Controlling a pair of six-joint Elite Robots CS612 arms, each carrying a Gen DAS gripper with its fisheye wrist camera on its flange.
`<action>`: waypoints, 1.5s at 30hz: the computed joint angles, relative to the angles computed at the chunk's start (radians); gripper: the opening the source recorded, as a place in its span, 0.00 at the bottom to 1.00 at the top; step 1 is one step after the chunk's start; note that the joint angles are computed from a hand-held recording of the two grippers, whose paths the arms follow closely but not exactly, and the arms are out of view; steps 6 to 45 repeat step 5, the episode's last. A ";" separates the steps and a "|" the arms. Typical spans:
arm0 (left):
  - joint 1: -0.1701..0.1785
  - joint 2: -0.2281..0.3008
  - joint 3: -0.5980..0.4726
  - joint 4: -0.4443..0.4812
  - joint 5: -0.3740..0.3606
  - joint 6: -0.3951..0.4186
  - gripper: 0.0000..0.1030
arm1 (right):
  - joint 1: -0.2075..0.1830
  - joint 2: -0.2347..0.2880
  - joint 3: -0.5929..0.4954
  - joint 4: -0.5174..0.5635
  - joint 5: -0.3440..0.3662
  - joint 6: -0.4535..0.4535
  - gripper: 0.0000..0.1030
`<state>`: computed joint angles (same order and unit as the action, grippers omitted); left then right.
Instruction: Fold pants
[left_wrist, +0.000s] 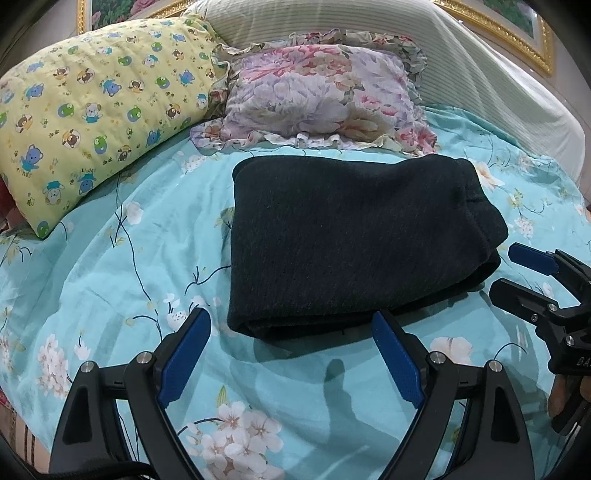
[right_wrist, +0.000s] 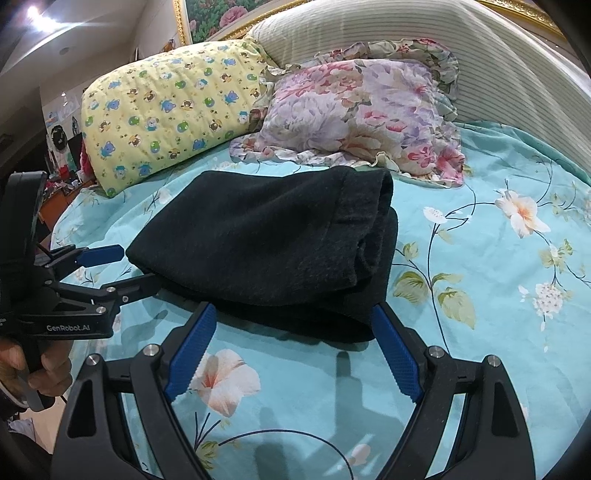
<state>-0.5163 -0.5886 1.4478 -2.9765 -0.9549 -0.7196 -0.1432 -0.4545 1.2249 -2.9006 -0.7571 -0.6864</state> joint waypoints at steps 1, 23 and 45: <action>0.000 0.000 -0.001 0.002 -0.001 -0.001 0.87 | 0.000 0.000 -0.001 0.002 0.000 0.001 0.83; 0.003 0.001 -0.005 0.019 -0.015 -0.012 0.87 | 0.000 0.001 -0.003 0.008 -0.008 0.001 0.84; 0.003 0.001 -0.005 0.019 -0.015 -0.012 0.87 | 0.000 0.001 -0.003 0.008 -0.008 0.001 0.84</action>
